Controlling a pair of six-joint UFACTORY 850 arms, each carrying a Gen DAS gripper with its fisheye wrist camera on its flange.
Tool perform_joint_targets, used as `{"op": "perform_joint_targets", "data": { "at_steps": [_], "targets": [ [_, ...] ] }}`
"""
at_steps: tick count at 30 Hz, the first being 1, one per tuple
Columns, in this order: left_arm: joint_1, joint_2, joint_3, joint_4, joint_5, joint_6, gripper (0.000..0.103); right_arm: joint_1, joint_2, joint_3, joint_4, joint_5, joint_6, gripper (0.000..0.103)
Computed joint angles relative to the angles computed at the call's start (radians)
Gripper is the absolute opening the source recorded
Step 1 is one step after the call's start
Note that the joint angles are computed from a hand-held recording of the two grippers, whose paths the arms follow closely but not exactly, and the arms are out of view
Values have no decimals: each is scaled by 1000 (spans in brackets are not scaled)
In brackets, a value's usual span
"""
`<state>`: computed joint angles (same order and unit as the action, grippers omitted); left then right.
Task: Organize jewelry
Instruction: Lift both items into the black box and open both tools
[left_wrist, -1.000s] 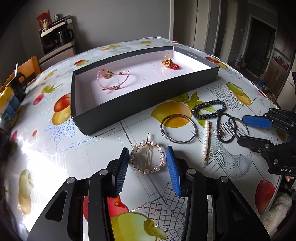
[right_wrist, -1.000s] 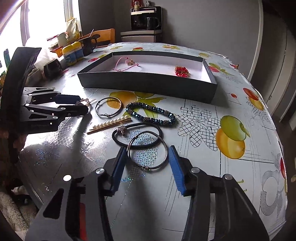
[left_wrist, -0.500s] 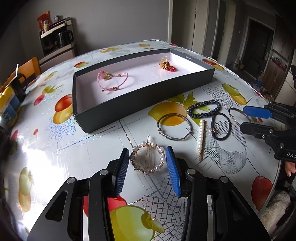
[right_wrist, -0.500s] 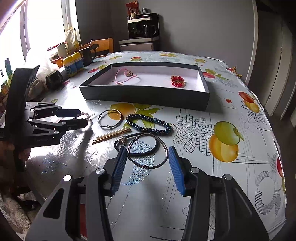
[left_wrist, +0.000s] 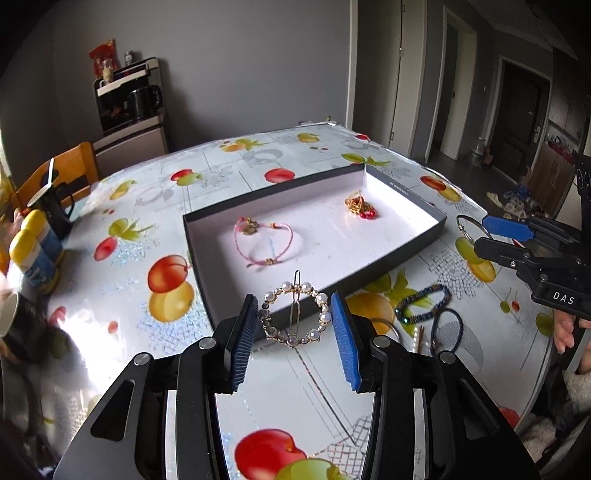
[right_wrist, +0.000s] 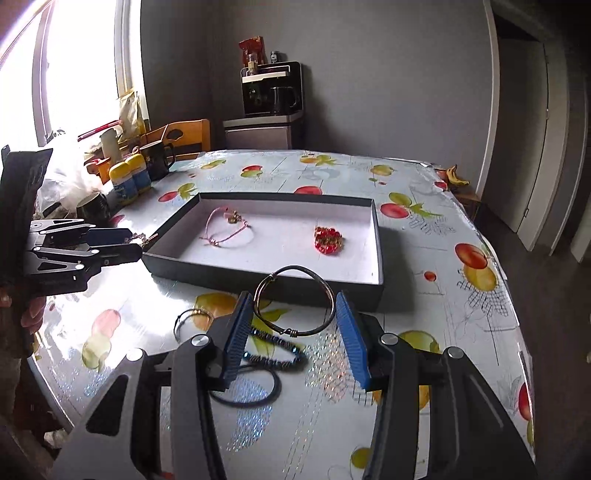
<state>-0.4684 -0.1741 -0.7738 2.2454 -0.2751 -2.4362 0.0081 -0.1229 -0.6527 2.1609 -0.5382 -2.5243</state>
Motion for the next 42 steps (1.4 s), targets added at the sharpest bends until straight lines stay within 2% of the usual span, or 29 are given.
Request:
{"op": "perform_joint_targets", "data": {
  "at_steps": [2, 12, 15, 20, 23, 26, 32, 37, 42],
  "targets": [
    [11, -23, -34, -79, -1, 86, 43, 8, -23, -32, 25, 12, -5, 47],
    [69, -116, -147, -274, 38, 256, 43, 41, -128, -171, 106, 76, 4, 47],
    [76, -153, -182, -375, 53, 355, 43, 54, -164, -212, 92, 107, 29, 47],
    [88, -197, -216, -497, 94, 464, 43, 81, -220, -269, -34, 166, 162, 47],
    [88, -208, -221, -503, 96, 466, 43, 92, -242, -290, -109, 189, 238, 47],
    [86, -215, -219, -462, 101, 422, 43, 101, -251, -295, -131, 202, 260, 47],
    [89, -244, -233, -562, 112, 516, 43, 110, -273, -314, -222, 224, 360, 47],
    [98, -252, -239, -566, 134, 504, 43, 115, -290, -331, -299, 240, 449, 47],
    [101, -261, -252, -686, 138, 626, 43, 115, -315, -364, -464, 246, 637, 47]
  ]
}}
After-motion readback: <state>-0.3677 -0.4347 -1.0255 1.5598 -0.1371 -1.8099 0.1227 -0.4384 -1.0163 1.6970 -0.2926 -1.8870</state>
